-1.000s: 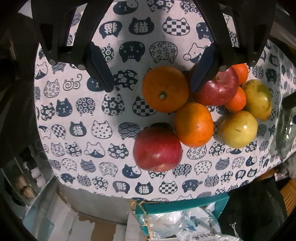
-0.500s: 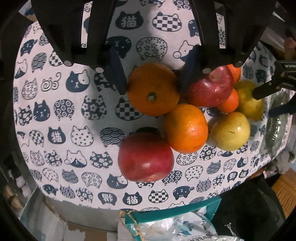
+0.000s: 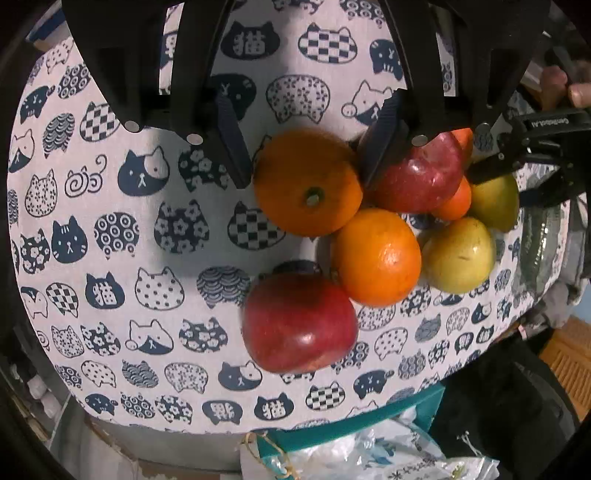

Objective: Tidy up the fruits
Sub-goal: 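Close the left tool on the large pear while the right tool grasps the orange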

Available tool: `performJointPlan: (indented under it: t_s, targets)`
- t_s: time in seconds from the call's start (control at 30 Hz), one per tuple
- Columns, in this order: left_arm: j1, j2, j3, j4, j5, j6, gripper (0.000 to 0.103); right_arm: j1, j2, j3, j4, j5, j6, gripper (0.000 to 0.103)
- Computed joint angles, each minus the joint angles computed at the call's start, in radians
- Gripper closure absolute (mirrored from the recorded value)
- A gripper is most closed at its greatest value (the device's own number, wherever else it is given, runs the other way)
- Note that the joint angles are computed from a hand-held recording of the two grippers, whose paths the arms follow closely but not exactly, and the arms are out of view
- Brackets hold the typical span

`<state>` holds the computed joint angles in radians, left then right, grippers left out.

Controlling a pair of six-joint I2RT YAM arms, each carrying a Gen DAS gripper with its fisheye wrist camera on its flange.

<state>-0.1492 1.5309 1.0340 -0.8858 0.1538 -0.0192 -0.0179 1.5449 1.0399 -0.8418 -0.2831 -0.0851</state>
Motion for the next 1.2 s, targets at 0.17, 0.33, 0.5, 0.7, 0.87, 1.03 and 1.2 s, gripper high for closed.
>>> performJointPlan:
  t_s: [0.17,0.33,0.5,0.7,0.87,1.03,1.2]
  targets:
    - [0.007,-0.013,-0.013,0.007,0.02,0.004,0.025,-0.057,0.043,0.011,-0.013,-0.1,0.01,0.041]
    - [-0.001,-0.037,-0.023,0.011,-0.038,0.008,0.025,-0.033,-0.008,-0.005,-0.009,-0.006,0.01,0.043]
    - [0.004,-0.062,-0.028,0.027,-0.127,0.021,0.025,0.008,-0.054,-0.036,0.035,0.194,-0.021,0.041]
    - [0.01,-0.038,-0.028,0.041,-0.122,0.022,0.026,0.019,-0.003,-0.015,0.033,0.181,-0.012,0.039]
    - [0.013,-0.02,-0.015,0.045,-0.108,0.019,0.026,0.035,0.021,-0.015,0.046,0.199,-0.007,0.038]
    - [0.038,0.0,-0.015,0.051,-0.068,0.032,0.027,0.041,0.032,-0.017,0.061,0.196,0.011,0.039]
    - [0.013,-0.008,-0.028,0.068,-0.081,0.001,0.028,0.051,-0.017,-0.04,0.071,0.247,0.007,0.041]
